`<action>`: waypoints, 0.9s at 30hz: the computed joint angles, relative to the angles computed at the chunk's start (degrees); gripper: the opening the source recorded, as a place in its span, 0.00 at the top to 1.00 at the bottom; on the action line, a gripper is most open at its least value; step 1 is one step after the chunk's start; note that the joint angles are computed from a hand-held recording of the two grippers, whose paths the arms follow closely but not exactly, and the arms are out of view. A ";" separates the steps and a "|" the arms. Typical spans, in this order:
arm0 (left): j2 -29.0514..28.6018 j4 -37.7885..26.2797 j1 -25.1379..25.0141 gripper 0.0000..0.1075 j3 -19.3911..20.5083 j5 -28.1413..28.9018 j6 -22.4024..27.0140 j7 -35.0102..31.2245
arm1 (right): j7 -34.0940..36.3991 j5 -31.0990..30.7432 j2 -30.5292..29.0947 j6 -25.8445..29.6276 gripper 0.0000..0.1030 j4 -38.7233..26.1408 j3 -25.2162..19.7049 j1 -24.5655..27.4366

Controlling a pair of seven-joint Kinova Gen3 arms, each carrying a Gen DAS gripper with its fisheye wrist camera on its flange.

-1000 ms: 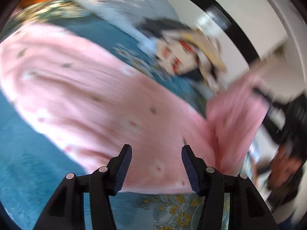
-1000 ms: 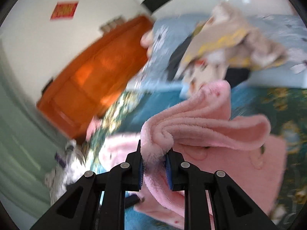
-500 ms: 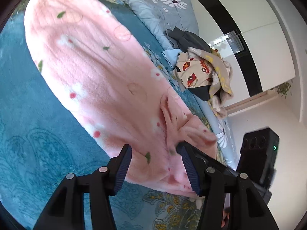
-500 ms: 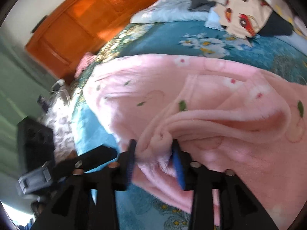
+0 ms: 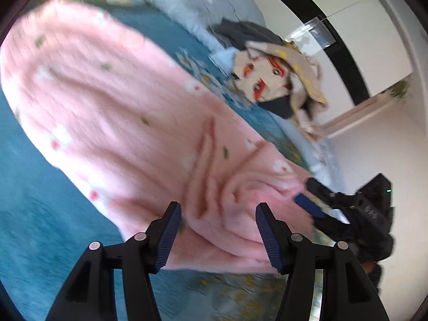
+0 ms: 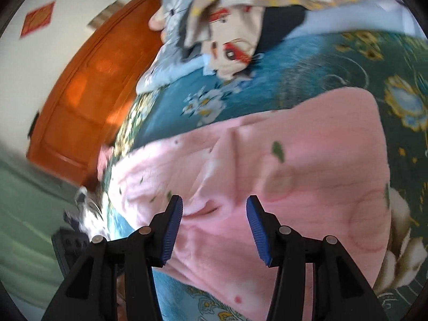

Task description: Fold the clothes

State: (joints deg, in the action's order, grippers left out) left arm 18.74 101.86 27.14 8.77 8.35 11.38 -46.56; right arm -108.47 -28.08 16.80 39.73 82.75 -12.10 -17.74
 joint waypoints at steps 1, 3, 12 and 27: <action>-0.31 -0.83 2.36 0.42 -2.29 -2.31 1.14 1.29 | 0.82 -1.37 0.51 -0.13 0.50 -0.20 -0.48 0.79; -0.45 -2.60 4.49 0.42 -3.98 -5.48 3.29 1.07 | 2.77 -4.27 1.85 0.21 0.50 -0.85 -1.53 2.36; 2.32 -7.06 5.57 0.47 -3.58 -8.36 7.88 -0.02 | 6.31 -8.95 4.42 0.85 0.77 -1.48 -2.46 3.42; 3.66 -8.70 5.71 0.93 -2.64 -11.82 8.85 2.33 | 7.30 -7.52 4.80 4.32 0.90 -5.90 -1.93 3.15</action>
